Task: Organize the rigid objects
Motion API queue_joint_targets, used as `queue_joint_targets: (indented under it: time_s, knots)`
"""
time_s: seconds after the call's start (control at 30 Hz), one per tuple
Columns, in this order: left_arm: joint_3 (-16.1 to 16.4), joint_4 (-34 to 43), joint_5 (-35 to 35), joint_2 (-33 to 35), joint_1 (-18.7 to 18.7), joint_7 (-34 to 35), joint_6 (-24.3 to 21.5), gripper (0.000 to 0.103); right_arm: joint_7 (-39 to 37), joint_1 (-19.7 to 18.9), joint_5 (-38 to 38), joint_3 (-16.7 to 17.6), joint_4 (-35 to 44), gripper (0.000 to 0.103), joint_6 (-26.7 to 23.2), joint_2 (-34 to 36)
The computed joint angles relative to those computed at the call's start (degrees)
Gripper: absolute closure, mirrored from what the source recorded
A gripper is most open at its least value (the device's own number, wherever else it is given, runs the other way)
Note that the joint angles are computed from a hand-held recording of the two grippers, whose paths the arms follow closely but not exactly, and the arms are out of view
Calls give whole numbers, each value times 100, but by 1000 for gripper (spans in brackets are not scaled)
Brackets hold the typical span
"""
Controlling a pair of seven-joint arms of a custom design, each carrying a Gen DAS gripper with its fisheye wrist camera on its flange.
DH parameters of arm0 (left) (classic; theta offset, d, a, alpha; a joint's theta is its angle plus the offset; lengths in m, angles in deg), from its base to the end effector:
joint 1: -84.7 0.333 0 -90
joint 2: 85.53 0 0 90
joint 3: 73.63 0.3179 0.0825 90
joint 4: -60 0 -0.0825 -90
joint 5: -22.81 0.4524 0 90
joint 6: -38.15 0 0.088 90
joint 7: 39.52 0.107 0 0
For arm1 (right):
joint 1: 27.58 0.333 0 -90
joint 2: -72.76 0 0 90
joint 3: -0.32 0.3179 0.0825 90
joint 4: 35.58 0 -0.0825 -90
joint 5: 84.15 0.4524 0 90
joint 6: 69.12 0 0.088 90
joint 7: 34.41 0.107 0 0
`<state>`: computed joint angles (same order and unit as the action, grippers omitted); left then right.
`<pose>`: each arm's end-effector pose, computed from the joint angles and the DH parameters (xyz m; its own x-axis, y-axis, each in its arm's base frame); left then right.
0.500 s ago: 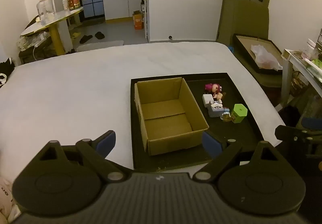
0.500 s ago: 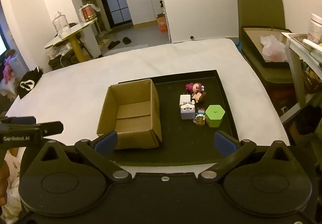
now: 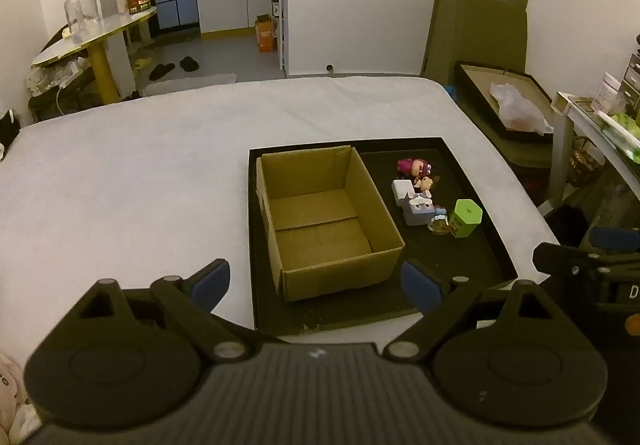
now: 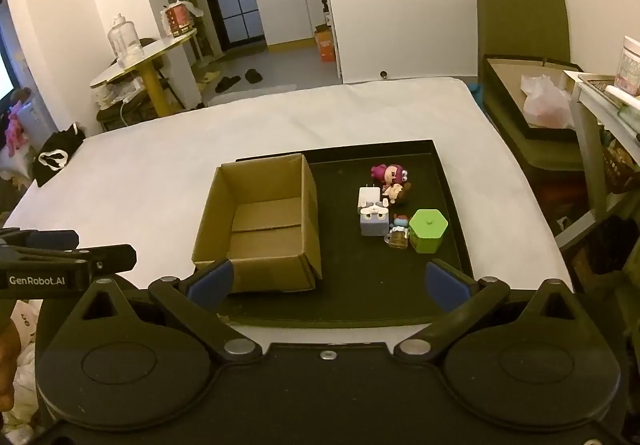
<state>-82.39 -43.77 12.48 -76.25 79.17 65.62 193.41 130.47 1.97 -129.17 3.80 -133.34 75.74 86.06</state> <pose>0.6985 -0.1654 0.5127 -0.3634 -0.9316 0.0115 -0.6840 0.2584 -0.6821 0.6156 0.4048 0.4954 -0.1451 -0.9765 -0.1595 -0.6632 0.2156 -0.7167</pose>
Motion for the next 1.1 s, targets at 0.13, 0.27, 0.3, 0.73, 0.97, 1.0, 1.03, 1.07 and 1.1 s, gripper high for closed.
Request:
queue_joint_targets:
  time_s: [0.13, 0.27, 0.3, 0.73, 0.97, 1.0, 1.03, 1.07, 1.1]
  knots:
    - [-10, 3, -75, -1, 16, 19, -10, 11, 51, 81, -65, -8, 124, 0, -98, 128]
    - [1, 54, -54, 27, 12, 1, -71, 11, 2, 87, -28, -20, 156, 0, -97, 160]
    - [-2, 51, -70, 26, 17, 9, -69, 11, 51, 102, -60, -32, 129, 0, -82, 141]
    - [-21, -5, -146, -19, 29, 73, -9, 11, 132, 135, -151, -48, 123, 0, -115, 138]
    - [-18, -22, -170, -45, 23, 96, 9, 11, 133, 132, -186, -38, 131, 0, -141, 134]
    - [-16, -30, -163, -49, 20, 92, 15, 11, 142, 134, -197, -39, 130, 0, -141, 135]
    - [-17, -31, -167, -50, 21, 96, 12, 11, 152, 139, -203, -37, 121, 0, -154, 123]
    - [-18, -33, -172, -52, 22, 100, 10, 11, 152, 137, -203, -35, 121, 0, -154, 123]
    - [-20, -33, -184, -53, 24, 111, 5, 11, 161, 137, -201, -33, 113, 0, -155, 118]
